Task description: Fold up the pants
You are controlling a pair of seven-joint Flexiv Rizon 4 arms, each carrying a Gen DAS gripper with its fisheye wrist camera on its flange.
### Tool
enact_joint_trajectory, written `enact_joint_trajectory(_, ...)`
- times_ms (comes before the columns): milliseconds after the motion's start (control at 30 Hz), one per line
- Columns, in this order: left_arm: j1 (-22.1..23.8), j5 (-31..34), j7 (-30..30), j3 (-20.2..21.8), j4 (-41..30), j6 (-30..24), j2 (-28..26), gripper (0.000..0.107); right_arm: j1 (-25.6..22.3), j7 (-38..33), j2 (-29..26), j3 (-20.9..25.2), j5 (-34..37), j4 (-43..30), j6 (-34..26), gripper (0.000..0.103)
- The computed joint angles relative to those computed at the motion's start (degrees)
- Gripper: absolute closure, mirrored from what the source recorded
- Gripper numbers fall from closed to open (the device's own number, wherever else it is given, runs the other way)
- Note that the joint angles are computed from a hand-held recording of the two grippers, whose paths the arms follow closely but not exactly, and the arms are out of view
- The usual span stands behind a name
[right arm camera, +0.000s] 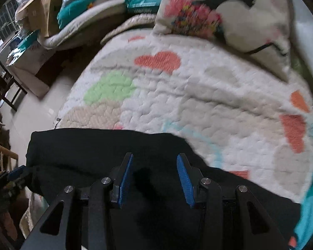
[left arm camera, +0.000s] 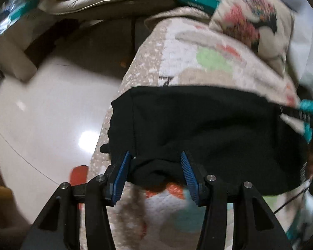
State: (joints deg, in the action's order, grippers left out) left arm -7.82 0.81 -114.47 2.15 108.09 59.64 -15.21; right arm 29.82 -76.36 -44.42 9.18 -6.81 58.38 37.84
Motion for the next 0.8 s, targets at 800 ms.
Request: enact_joint_trajectory(800, 3.35, -10.64, 0.09, -1.03, 7.13, 7.14, 4.41, 0.042, -11.20, 26.91, 26.32, -2.03, 0.00, 35.37, 8.25, 0.054)
